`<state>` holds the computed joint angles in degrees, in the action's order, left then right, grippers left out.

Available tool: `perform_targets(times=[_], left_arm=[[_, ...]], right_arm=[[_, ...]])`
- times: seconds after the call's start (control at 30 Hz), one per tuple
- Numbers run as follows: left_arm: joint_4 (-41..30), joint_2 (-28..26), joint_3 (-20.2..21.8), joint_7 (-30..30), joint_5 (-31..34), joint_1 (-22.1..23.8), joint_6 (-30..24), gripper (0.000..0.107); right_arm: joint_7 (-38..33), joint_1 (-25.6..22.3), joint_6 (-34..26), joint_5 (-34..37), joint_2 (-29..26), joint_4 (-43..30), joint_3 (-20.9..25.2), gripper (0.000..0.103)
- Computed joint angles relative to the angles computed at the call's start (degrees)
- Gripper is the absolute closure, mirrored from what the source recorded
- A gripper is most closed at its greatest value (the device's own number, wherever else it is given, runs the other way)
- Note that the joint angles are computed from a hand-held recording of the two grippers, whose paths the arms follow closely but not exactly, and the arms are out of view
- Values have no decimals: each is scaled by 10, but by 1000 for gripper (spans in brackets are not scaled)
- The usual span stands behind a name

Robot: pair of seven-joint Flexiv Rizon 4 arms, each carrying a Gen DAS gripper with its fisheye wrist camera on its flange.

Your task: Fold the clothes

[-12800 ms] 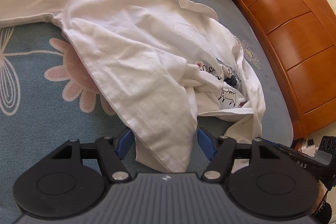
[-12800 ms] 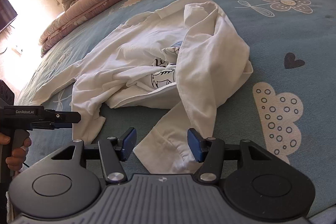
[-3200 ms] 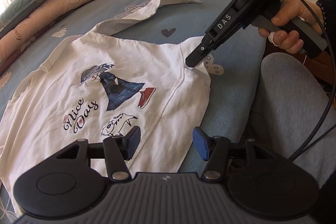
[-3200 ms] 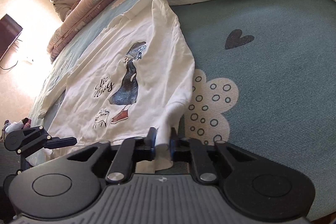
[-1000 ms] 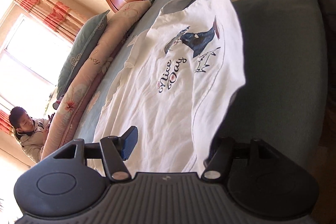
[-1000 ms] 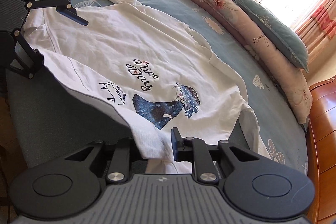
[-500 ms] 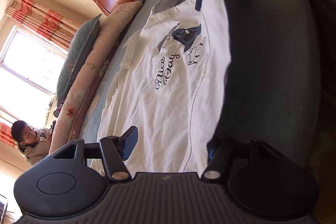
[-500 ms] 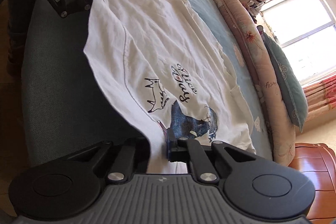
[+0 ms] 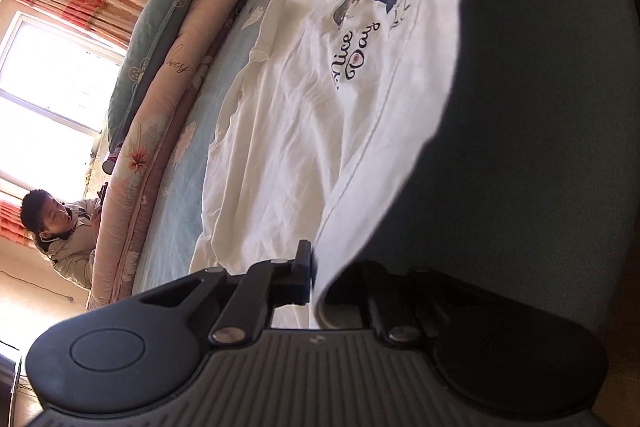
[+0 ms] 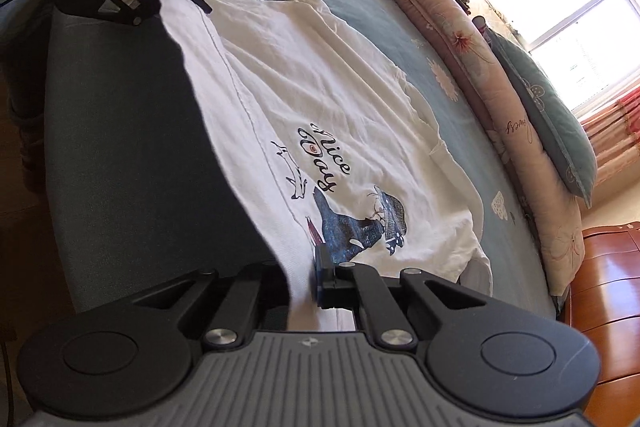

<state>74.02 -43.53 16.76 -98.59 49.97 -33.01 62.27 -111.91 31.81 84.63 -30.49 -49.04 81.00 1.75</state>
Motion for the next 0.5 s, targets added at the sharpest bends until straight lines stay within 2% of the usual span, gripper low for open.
perform_targets(times=[0.2, 0.33, 0.43, 0.5], left_arm=[[21, 76, -27, 103, -22, 34, 9, 104], [64, 119, -85, 201, -100, 85, 21, 104], [100, 118, -119, 274, -157, 106, 24, 104], [114, 101, -129, 318, -181, 109, 22, 103]], right_arm=[[-51, -39, -64, 30, 41, -12, 77, 101], [-115, -72, -131, 85, 62, -32, 145, 101], [-160, -89, -210, 135, 67, -52, 183, 101], [-173, -84, -258, 155, 60, -61, 182, 100]])
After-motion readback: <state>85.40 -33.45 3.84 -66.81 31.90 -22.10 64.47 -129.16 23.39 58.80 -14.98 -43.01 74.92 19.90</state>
